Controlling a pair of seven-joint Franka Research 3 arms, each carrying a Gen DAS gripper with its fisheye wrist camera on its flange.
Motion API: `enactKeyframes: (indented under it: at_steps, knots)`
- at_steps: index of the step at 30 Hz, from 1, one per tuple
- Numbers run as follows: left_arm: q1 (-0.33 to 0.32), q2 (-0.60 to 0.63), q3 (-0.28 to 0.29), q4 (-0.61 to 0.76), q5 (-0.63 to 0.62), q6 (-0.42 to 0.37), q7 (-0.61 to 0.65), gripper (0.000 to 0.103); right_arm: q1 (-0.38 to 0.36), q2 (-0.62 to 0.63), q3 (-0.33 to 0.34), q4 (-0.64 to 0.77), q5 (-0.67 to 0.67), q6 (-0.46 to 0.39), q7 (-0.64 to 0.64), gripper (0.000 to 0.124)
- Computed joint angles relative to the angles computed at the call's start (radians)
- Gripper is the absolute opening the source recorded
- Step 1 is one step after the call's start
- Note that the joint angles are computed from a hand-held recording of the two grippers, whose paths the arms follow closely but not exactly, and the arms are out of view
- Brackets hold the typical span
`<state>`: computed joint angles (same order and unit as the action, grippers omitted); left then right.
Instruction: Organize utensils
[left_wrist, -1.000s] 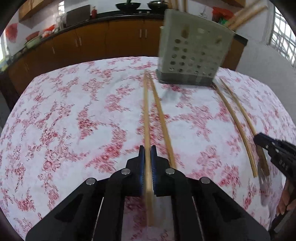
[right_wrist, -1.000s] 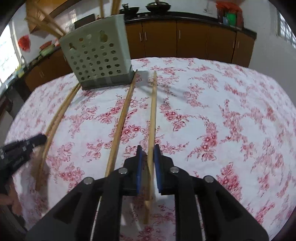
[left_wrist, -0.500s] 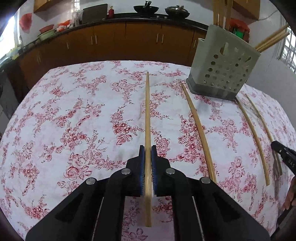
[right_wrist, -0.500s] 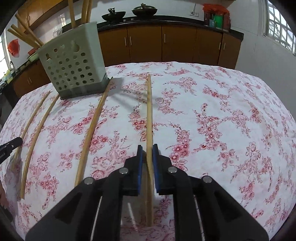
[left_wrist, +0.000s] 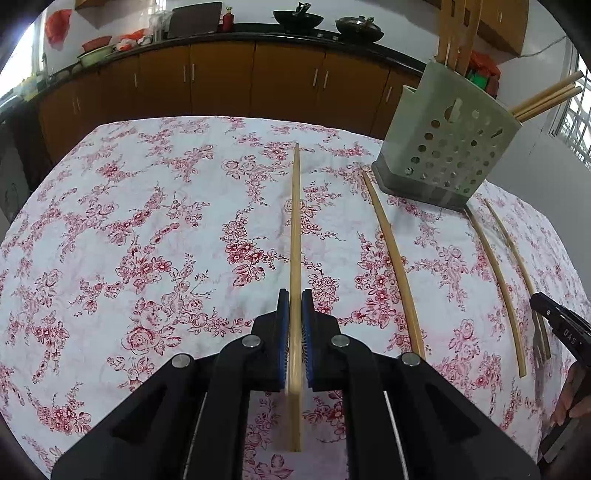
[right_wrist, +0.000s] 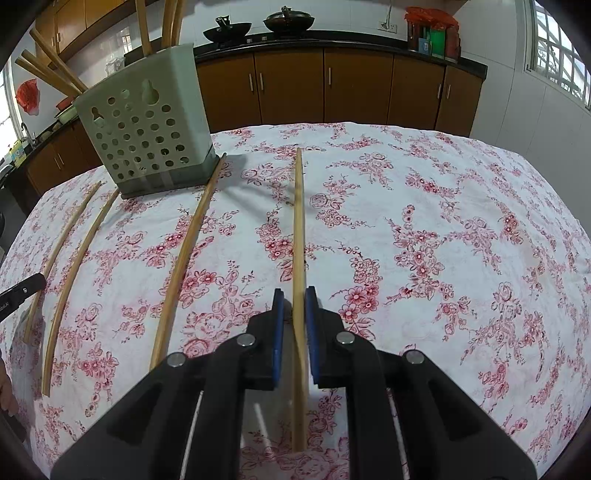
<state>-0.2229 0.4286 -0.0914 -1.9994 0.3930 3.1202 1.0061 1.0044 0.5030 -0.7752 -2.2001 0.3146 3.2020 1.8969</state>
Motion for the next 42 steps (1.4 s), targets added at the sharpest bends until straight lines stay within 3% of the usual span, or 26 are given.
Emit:
enactKeyframes:
  at_steps: [42]
  knots:
    - [0.003,0.001,-0.003,0.002,-0.001,-0.001,0.001,0.009,-0.012,0.001,0.013,0.001,0.014,0.006,-0.015,0.014]
